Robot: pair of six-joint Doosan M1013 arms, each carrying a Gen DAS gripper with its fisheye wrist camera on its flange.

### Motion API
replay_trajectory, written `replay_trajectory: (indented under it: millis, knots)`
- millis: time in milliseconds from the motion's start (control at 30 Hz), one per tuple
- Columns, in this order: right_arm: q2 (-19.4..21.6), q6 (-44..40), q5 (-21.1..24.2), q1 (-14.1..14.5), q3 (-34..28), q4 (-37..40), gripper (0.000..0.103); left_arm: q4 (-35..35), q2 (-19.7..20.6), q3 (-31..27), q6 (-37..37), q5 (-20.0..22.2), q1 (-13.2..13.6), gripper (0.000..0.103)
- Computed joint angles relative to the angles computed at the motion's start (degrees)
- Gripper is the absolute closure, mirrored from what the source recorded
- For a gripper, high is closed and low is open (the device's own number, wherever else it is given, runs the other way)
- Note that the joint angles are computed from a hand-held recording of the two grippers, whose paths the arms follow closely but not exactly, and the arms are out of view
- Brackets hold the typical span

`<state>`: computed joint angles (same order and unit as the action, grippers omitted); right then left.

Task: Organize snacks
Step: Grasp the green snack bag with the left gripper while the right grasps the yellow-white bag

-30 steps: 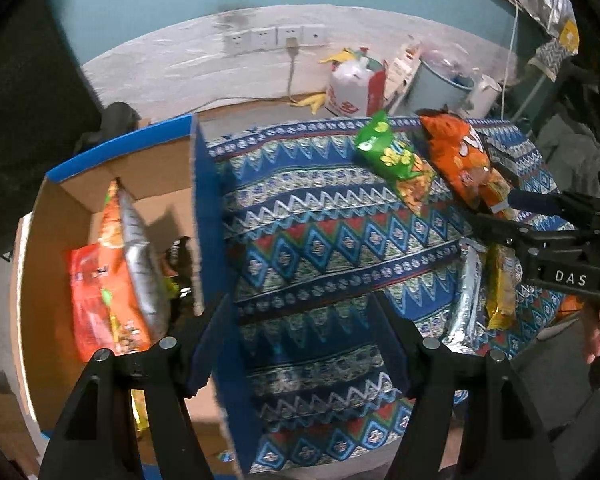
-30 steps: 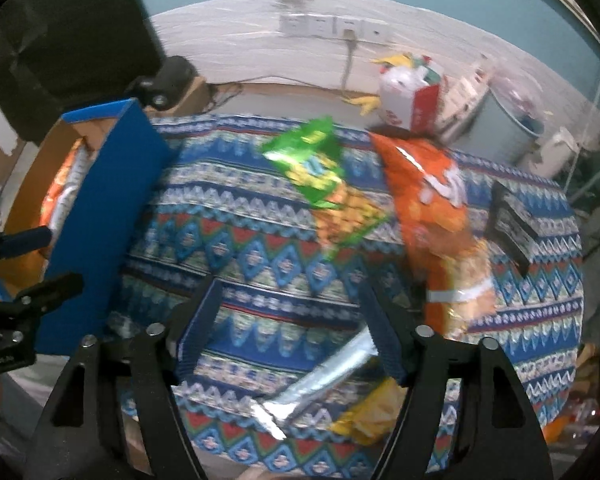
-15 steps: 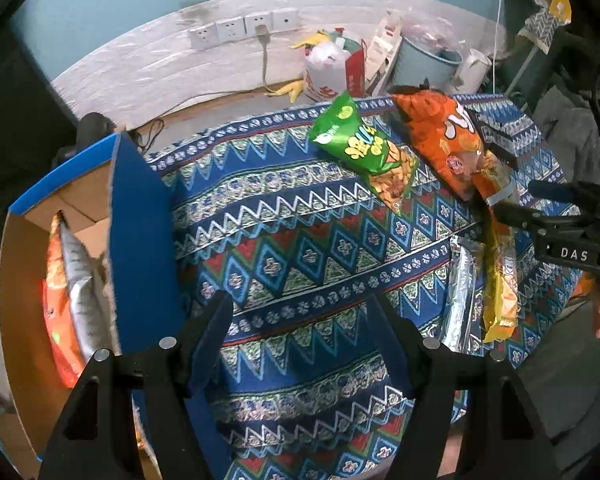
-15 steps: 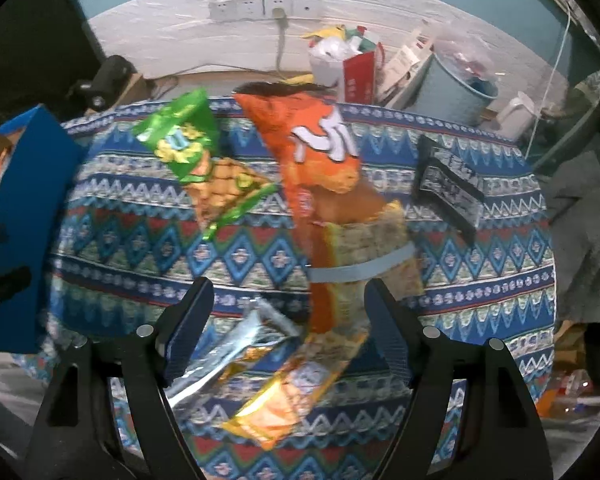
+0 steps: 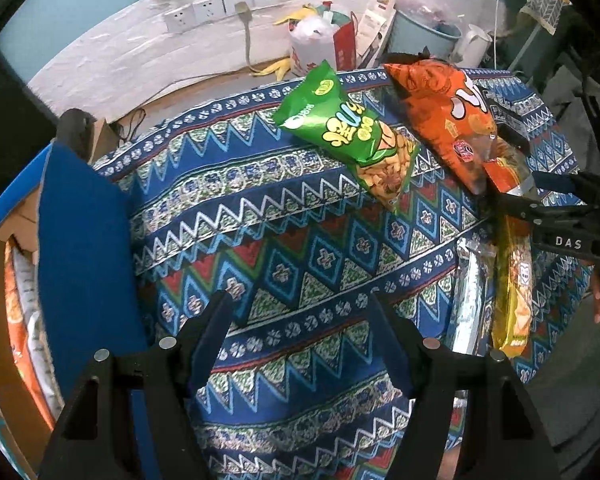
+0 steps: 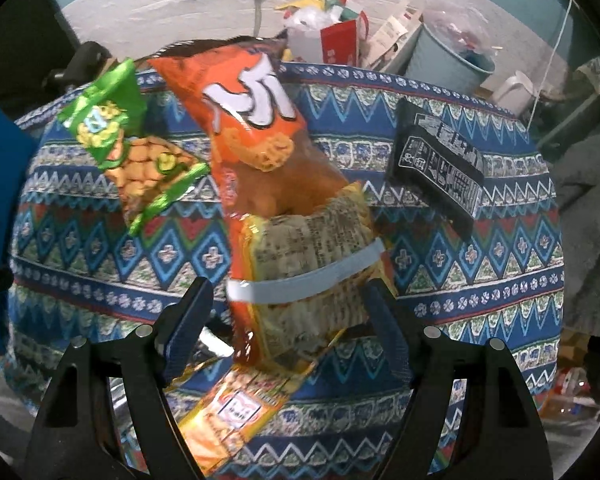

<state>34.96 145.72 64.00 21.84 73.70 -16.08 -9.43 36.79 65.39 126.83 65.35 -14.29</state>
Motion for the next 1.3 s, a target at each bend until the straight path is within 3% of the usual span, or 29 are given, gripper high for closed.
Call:
replay_trajectory:
  millis: [233,367,433,700,1033,1300]
  knots:
    - [1.1,0.1,1.1,-0.5,-0.1,-1.5,0.026,-0.4,1.7,-2.4,-2.4,1.8,-0.9,0.032]
    - [0.7,0.9,-0.1,-0.8,0.8,-1.6,0.026,-1.7,3.4,-5.1,-5.9,4.2,-1.2,0.027]
    - [0.4,1.2,-0.5,-0.8,1.2,-2.4,0.038,-2.5,4.0,-6.2,-7.8,4.3,-1.4,0.026]
    - [-1.5,4.0,-3.2,-1.1,3.6,-4.9,0.056,-3.2,6.5,-10.1,-15.4,5.1,-2.6,0.022]
    - [-4.5,11.2,-8.9,-1.2,6.1,-9.9,0.056,-4.7,10.5,-15.7,-27.3,8.3,-3.9,0.022]
    - [-4.9,11.9,-11.1,-1.3,6.0,-10.6,0.056,-3.6,12.6,-17.4,-30.1,9.5,-4.6,0.018]
